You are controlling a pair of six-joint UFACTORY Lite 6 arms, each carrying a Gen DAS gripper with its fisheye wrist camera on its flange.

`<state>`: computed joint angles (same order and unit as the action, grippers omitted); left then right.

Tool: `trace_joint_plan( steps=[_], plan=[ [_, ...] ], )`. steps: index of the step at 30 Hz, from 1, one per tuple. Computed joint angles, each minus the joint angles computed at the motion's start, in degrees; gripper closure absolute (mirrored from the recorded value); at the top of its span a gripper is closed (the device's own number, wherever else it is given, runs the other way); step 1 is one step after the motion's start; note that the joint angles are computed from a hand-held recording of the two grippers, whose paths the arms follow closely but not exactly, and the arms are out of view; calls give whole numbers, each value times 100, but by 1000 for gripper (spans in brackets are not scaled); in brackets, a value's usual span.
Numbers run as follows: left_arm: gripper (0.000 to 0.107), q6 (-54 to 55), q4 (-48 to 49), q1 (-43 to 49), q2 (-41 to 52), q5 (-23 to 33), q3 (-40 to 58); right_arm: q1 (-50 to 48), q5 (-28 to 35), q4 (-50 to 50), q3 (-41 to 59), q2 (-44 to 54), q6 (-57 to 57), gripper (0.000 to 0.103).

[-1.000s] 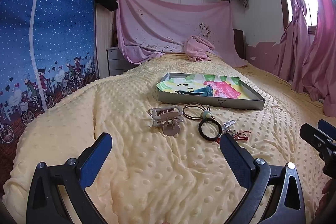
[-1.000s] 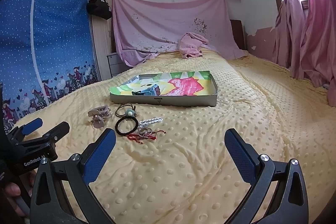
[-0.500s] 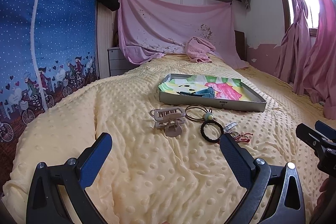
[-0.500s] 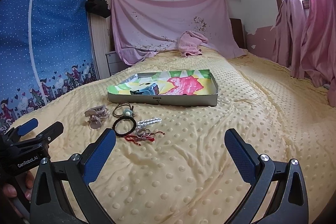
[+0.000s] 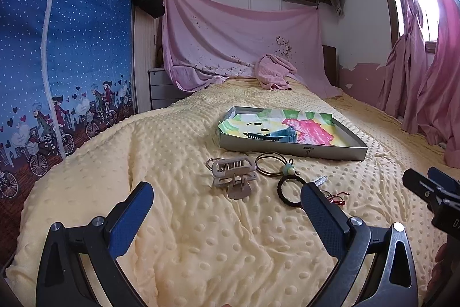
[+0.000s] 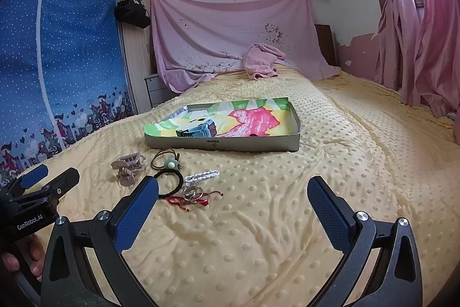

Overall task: Organize jewelry
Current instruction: 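Grasp the grey claw clip with the left tool while the right tool grasps the black hair tie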

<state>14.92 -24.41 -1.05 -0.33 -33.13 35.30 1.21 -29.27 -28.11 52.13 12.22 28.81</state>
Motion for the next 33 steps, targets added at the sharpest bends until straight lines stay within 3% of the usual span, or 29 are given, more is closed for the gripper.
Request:
trace_joint_plan(
  steps=[9,11,18,25,30,33],
  plan=[
    [7,82,-31,130,945,354,892,127,332,-844,1316,1056,580,2],
    [10,224,-153,156,1200,456,1170,185,424,-1036,1643,1324,725,7],
    [25,-298,356,438,1862,974,1940,408,783,-2604,2973,2367,2074,41],
    [39,-1015,1217,598,2508,1487,2705,604,731,-5878,4608,3539,5165,68],
    [43,-1231,1417,657,2847,1784,3192,691,468,-7277,5323,4030,6469,77],
    [46,-1286,1426,692,3019,1910,3444,732,201,-8453,6165,4563,7750,77]
  ],
)
